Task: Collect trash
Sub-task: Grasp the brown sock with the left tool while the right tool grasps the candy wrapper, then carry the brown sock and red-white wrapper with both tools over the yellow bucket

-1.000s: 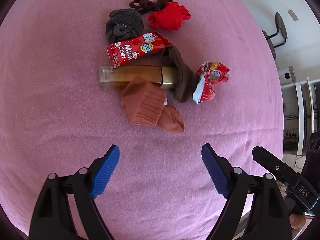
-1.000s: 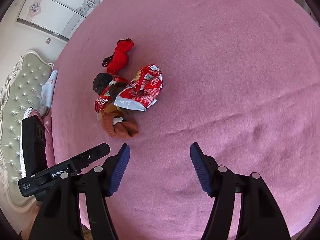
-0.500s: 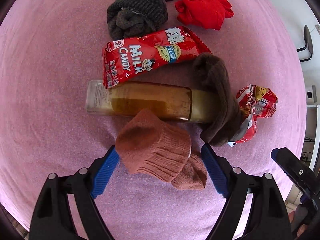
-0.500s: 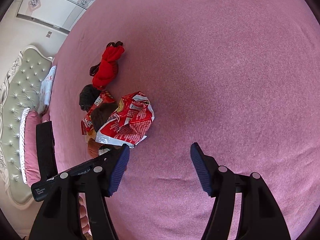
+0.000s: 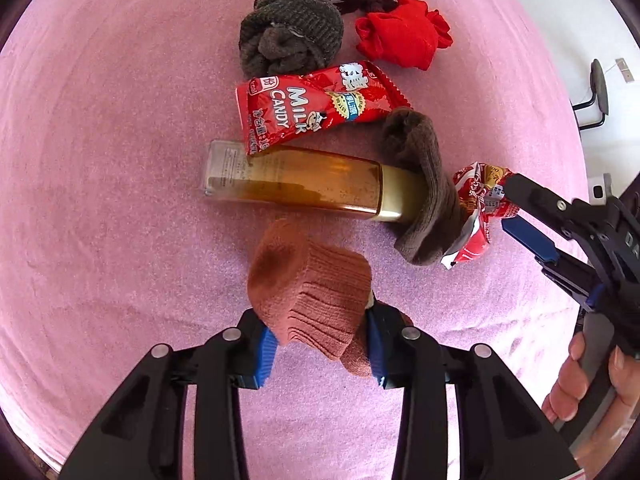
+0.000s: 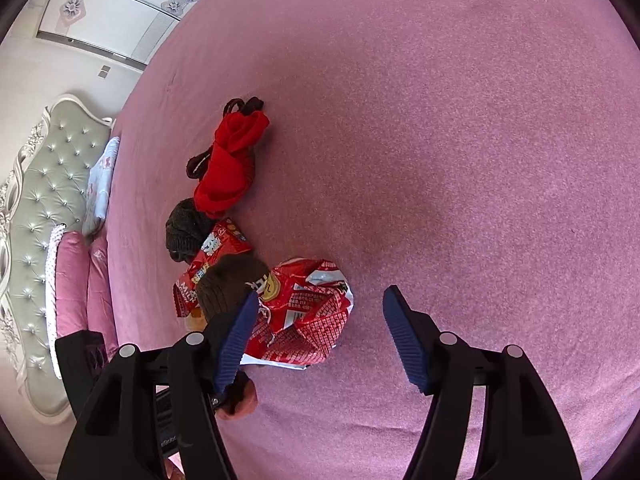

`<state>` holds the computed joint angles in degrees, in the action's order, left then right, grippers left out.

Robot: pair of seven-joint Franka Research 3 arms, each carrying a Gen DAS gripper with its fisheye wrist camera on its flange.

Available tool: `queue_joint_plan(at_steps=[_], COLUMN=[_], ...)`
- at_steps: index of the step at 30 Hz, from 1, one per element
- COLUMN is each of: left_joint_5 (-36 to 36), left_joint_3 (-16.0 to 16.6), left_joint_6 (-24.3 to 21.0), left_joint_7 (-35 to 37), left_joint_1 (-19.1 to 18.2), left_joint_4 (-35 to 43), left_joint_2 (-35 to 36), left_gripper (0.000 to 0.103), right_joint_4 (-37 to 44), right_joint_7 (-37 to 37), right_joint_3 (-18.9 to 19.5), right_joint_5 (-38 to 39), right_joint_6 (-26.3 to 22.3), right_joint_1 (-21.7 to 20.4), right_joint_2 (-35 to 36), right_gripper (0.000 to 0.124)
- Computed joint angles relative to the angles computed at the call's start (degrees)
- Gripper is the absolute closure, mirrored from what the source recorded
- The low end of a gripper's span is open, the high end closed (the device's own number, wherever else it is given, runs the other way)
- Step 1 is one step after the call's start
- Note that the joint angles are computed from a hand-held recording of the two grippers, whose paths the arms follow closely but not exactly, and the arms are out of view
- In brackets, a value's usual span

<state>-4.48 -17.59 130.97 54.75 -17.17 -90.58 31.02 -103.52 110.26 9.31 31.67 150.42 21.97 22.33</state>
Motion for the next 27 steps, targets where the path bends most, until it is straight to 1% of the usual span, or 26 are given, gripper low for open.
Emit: queue_joint_plan(at_steps=[1,2,3,6,11,13,18,23,27], left_joint_5=[-0.6,-1.5,-2.2,-4.3,-7.7,-9.4,-13.3,-18.0,-19.8], left_joint_3=[-0.3,-0.6,-0.8,-1.2,-1.7,-2.1,-2.2,-1.6,-0.4], left_joint_6=[0.6,1.3,1.6,2.5,4.4,4.9,4.5,3.0,1.2], left_joint_7=[0.3,1.1,1.5,2.7,5.3,6.7,10.3,14.9,19.2], left_joint_1=[0.4,1.2,1.7,2.8,3.9,4.1,3.2,1.6,-0.4], left_joint_4=[-1.0,-3.0,-4.2,-7.9,-13.9,-17.3,-21.3,-27.5,-31.3], left_joint_2=[-0.7,-2.0,-2.9,-5.5,-10.3,-13.6,-18.5,-25.7,-30.6], left_gripper=[0.066,0.066,0.066,0.066,0.066,0.066,0.066,0.066,0.066], right_joint_4=[0.5,0.8,0.8,-0.6,-5.7,-8.5,-15.6,-23.8,-29.8], right_joint_7=[0.1,0.4,0.5,1.2,3.7,4.6,6.4,14.2,24.2], right_joint_3=[0.0,0.0,-0.1,-0.6,-1.5,-1.3,-0.3,0.9,3.0], right_joint_5=[0.2,0.2,0.1,-1.8,-6.0,-6.4,-5.8,-7.3,-10.5], right_joint_6=[-0.3,-0.4,-0.4,0.8,2.7,3.3,3.9,5.5,8.7], right_joint_1=[-0.1,0.0,0.1,1.1,3.1,3.4,4.2,6.3,7.6], right_joint_2=[0.6,0.9,1.0,-0.2,-5.1,-7.9,-15.0,-22.7,-28.2], right_gripper=[0.073,0.094,0.104,0.120,0.121,0.121,0.121,0.121,0.121])
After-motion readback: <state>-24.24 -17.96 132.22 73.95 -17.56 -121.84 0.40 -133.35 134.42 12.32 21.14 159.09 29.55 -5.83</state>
